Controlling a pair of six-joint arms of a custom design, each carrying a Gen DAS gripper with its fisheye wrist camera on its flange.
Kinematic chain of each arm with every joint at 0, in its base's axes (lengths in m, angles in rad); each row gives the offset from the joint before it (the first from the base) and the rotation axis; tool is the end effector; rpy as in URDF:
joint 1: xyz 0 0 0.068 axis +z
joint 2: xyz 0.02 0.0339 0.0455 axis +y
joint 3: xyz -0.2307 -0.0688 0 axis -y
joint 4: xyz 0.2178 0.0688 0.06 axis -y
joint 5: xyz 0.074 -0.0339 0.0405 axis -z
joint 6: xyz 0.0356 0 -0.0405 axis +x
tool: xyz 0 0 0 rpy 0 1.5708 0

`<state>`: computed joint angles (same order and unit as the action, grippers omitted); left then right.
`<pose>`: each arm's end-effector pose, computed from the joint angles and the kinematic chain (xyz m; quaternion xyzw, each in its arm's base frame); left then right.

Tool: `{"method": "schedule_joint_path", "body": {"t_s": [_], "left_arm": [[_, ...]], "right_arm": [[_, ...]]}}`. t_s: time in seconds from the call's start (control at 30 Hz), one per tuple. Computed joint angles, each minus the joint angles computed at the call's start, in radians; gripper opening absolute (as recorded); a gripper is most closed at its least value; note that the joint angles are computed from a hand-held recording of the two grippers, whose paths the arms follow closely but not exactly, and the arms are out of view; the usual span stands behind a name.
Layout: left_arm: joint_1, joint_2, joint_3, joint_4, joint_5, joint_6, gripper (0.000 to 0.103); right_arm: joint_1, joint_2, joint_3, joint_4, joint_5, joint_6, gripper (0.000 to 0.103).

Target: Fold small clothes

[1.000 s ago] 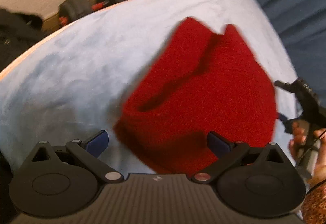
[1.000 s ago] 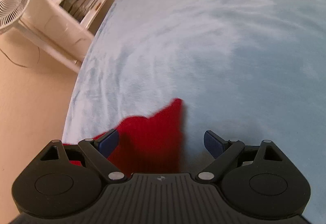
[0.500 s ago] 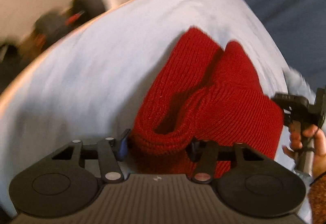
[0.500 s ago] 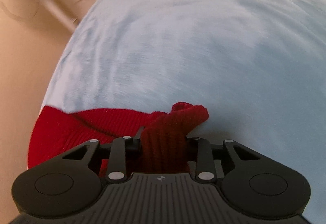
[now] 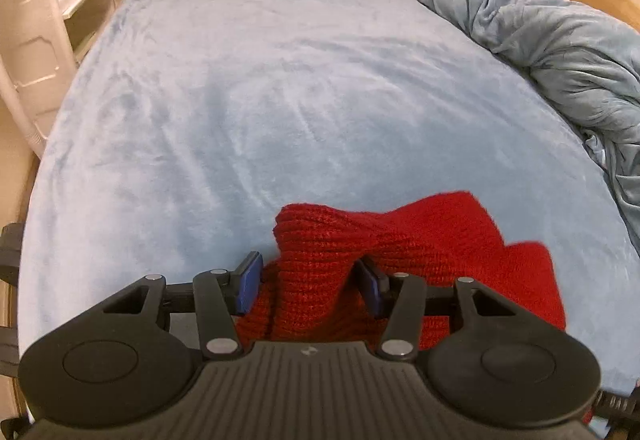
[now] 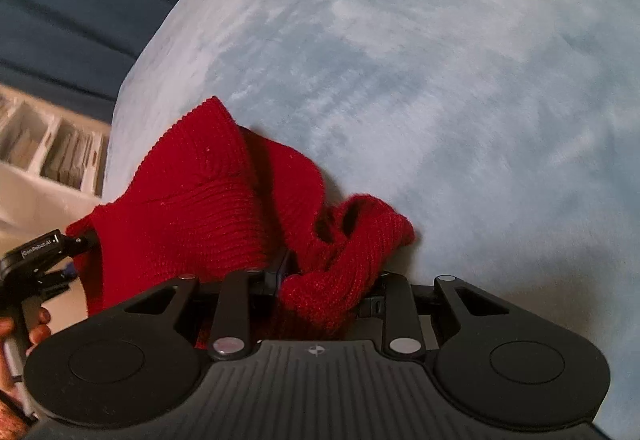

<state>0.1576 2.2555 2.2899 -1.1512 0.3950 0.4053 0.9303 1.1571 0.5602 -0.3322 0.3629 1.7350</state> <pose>0.4252 0.0537 0.2636 0.1618 0.9426 -0.1224 0.2651 0.1328 0.1571 0.1660 0.4179 0.8366 0.2610 0.2396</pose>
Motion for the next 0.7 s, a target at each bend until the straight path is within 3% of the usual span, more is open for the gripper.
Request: {"method": "schedule_joint_path", "body": {"t_s": [0.1, 0.2, 0.27, 0.33, 0.4, 0.5, 0.57, 0.7], "left_arm": [[0.072, 0.065, 0.102, -0.071, 0.043, 0.003, 0.056], [0.101, 0.030, 0.040, -0.013, 0.024, -0.042, 0.060], [0.114, 0.012, 0.031, 0.009, 0.017, -0.087, 0.081], [0.136, -0.057, -0.066, 0.096, 0.000, -0.136, 0.088], [0.168, -0.118, -0.121, 0.111, 0.002, -0.145, 0.090], [0.215, -0.319, -0.355, 0.181, -0.016, -0.122, 0.102], [0.252, -0.502, -0.562, 0.242, -0.006, -0.078, 0.103], [0.353, -0.880, -0.877, 0.183, 0.045, 0.022, 0.103]], "right_arm": [[-0.041, -0.067, -0.045, 0.008, -0.037, -0.045, 0.029], [-0.048, -0.076, -0.059, 0.016, -0.040, -0.053, 0.030], [-0.042, -0.065, -0.037, -0.021, -0.027, -0.059, 0.037], [-0.046, -0.059, -0.017, -0.047, -0.030, -0.082, 0.040], [-0.062, -0.057, 0.016, -0.110, -0.040, -0.116, 0.047], [-0.043, -0.071, 0.102, -0.284, -0.003, -0.179, 0.058], [0.011, -0.097, 0.172, -0.408, 0.067, -0.243, 0.061], [0.219, -0.065, 0.375, -0.684, 0.267, -0.294, 0.069]]}}
